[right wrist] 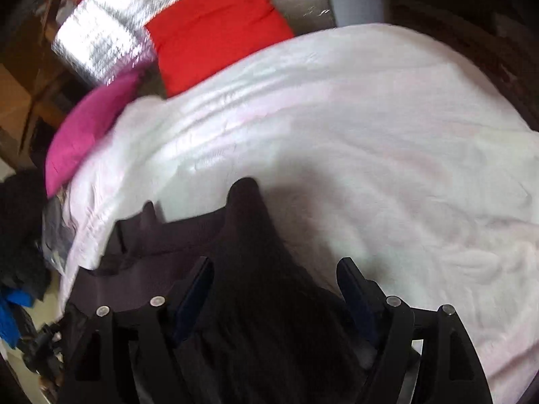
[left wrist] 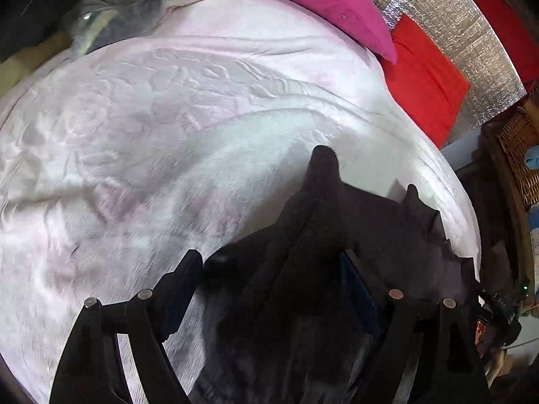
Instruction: Fold large clothes
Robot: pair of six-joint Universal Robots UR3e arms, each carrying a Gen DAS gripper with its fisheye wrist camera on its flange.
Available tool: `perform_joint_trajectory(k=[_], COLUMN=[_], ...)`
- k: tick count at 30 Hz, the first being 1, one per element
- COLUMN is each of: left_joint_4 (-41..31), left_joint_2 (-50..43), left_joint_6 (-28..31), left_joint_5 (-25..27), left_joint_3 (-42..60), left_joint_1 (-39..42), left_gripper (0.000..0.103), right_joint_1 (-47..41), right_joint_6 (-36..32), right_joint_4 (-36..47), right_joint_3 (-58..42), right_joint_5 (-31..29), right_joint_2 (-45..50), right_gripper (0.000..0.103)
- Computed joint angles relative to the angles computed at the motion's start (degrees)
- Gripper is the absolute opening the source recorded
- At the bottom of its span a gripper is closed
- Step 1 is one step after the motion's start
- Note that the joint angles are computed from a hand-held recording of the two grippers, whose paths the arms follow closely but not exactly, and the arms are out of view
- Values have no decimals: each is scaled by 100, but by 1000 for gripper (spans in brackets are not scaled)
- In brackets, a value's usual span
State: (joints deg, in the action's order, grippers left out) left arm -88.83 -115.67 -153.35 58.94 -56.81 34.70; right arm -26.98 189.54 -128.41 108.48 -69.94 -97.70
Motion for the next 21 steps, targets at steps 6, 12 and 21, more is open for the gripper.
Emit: perform_joint_trajectory(k=[6, 12, 21], left_joint_4=[542, 1366, 2279], left_joint_2=[95, 198, 408], left_joint_6=[206, -51, -327], left_joint_5=[78, -198, 1233], left_joint_3=[-243, -418, -990], left_joint_1=[-359, -541, -1017], left_gripper=[37, 20, 60], right_joint_1=[783, 889, -495], right_joint_6=[207, 397, 482], right_joint_4=[-564, -1368, -1070], right_joint_3=[-190, 49, 863], right_joint_5=[-935, -1451, 383], right_joint_2=[359, -63, -121], right_gripper=[29, 27, 79])
